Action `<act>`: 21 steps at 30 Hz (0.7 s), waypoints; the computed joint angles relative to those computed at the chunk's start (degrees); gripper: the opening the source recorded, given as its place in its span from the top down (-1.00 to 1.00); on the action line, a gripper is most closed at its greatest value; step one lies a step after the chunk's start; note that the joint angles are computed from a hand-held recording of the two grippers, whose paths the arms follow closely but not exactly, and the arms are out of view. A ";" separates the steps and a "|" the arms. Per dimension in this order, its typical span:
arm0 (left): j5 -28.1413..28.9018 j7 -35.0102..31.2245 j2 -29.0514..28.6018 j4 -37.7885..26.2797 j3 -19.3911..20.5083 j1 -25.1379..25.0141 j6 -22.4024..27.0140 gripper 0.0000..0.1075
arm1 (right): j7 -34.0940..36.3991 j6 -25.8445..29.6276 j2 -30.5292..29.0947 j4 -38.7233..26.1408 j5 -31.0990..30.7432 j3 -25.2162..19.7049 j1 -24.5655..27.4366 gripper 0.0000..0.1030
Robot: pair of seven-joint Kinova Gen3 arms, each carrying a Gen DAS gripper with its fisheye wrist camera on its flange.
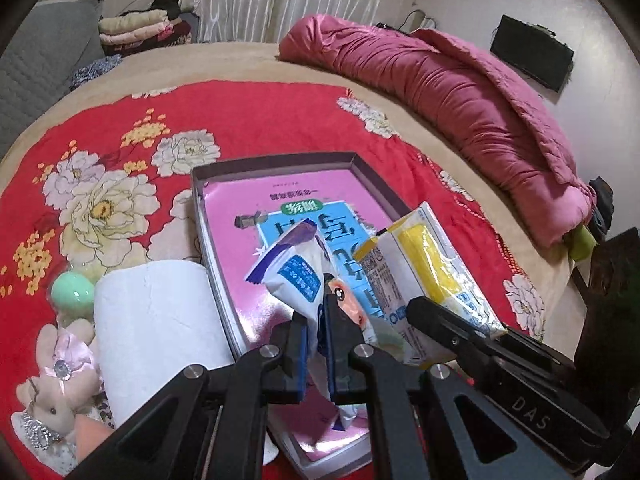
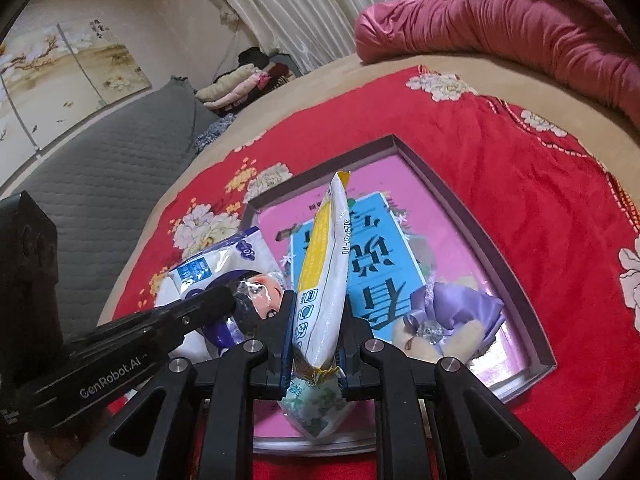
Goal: Organize soft objects
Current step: 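Carry blue pack in left tool while right tool carries yellow packet toward tray, then lower yellow packet onto tray with right tool while left tool holds blue pack above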
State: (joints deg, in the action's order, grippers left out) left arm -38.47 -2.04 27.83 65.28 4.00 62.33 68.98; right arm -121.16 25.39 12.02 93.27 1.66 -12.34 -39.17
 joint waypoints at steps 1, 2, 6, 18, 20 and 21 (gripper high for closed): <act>0.36 -0.13 0.04 0.03 0.09 -0.30 -0.10 0.87 | 0.00 0.19 0.21 -0.06 -0.15 0.03 0.11 0.66; 0.73 -0.37 0.14 0.02 0.17 -0.60 -0.15 0.87 | -0.71 0.32 0.45 -0.08 0.07 0.44 -0.09 0.66; 1.83 -1.37 0.54 -0.24 0.26 -1.34 -0.35 0.87 | -3.44 1.68 0.96 -0.38 1.32 1.65 -0.73 0.65; 3.28 -2.51 1.13 -0.36 -0.35 -1.56 -1.69 0.86 | -18.05 10.32 1.87 -3.57 19.05 5.67 -7.74 0.36; 3.37 -2.25 0.96 -0.02 -0.39 -1.63 -2.02 0.86 | -20.78 11.46 1.69 -3.52 21.03 5.79 -7.91 0.33; 3.49 -2.24 0.97 -0.01 -0.35 -1.72 -2.02 0.86 | -20.98 10.91 1.43 -3.04 20.63 5.28 -7.11 0.30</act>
